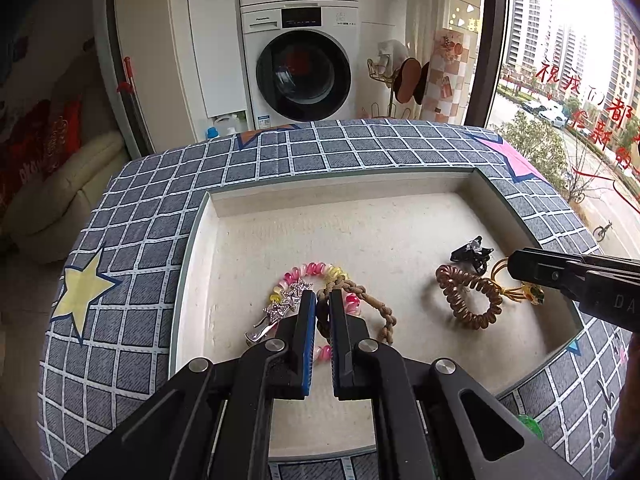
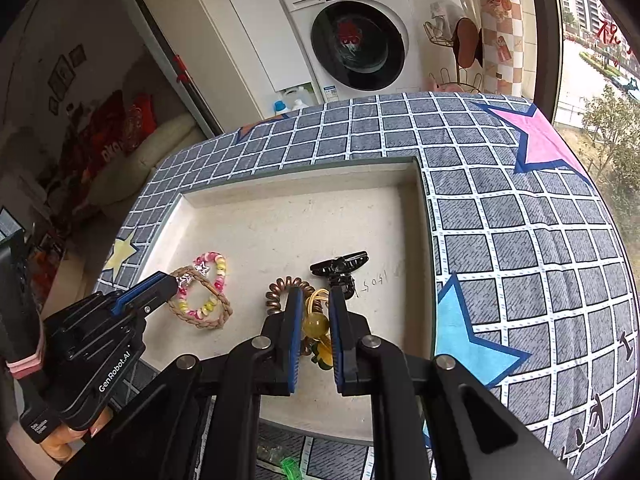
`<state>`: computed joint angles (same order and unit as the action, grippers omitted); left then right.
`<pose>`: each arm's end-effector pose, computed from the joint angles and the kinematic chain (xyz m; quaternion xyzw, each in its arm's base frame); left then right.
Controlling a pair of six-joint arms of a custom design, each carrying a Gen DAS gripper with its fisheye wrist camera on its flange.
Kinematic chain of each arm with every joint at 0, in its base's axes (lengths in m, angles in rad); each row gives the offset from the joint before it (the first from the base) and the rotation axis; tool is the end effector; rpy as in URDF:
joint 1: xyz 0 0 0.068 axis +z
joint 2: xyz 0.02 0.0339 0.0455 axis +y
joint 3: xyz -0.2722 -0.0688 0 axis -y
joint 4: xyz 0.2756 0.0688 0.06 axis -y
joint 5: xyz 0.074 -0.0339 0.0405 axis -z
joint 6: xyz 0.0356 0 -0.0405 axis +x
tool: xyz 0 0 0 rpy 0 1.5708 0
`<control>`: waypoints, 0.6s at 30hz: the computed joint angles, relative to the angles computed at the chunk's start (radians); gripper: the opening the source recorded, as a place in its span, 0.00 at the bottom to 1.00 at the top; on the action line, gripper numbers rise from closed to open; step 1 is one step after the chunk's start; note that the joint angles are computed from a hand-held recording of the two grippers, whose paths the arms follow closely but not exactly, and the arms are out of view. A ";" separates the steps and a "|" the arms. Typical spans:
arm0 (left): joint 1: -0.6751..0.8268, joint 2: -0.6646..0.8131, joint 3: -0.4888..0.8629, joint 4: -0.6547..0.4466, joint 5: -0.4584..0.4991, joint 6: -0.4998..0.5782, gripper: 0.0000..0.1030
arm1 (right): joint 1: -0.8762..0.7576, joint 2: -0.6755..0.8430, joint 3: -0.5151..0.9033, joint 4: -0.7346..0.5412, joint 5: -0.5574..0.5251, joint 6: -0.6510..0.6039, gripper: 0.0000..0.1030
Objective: Organize jewelry
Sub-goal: 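Carry both items into the white tray and open both tools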
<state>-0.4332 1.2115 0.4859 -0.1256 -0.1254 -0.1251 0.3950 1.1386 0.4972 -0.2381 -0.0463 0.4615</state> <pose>0.2218 -0.0977 0.1481 0.1215 0.9265 -0.0404 0.3539 0.2140 0.0910 0.1594 0.0234 0.9403 0.1605 0.2991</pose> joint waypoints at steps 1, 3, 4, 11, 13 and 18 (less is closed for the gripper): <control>-0.001 0.003 -0.005 0.005 -0.003 0.005 0.19 | 0.001 0.008 -0.006 0.010 -0.002 0.004 0.14; -0.014 0.014 -0.010 0.018 -0.023 0.010 0.19 | 0.004 0.018 -0.018 0.025 -0.010 0.013 0.14; -0.022 0.018 -0.014 0.028 -0.038 0.010 0.19 | 0.004 0.026 -0.022 0.034 -0.014 0.016 0.14; -0.044 0.071 -0.015 0.044 -0.077 0.021 0.19 | -0.012 0.091 -0.046 0.087 -0.063 0.041 0.14; -0.053 0.076 -0.015 0.045 -0.096 0.023 0.19 | -0.012 0.088 -0.055 0.101 -0.068 0.046 0.14; -0.060 0.061 -0.002 0.006 -0.110 0.016 0.19 | -0.010 0.106 -0.045 0.100 -0.088 0.062 0.18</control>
<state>-0.4928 1.2729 0.4842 -0.1197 -0.2350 -0.1086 0.3851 1.2450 0.4521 -0.1384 -0.1346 0.5234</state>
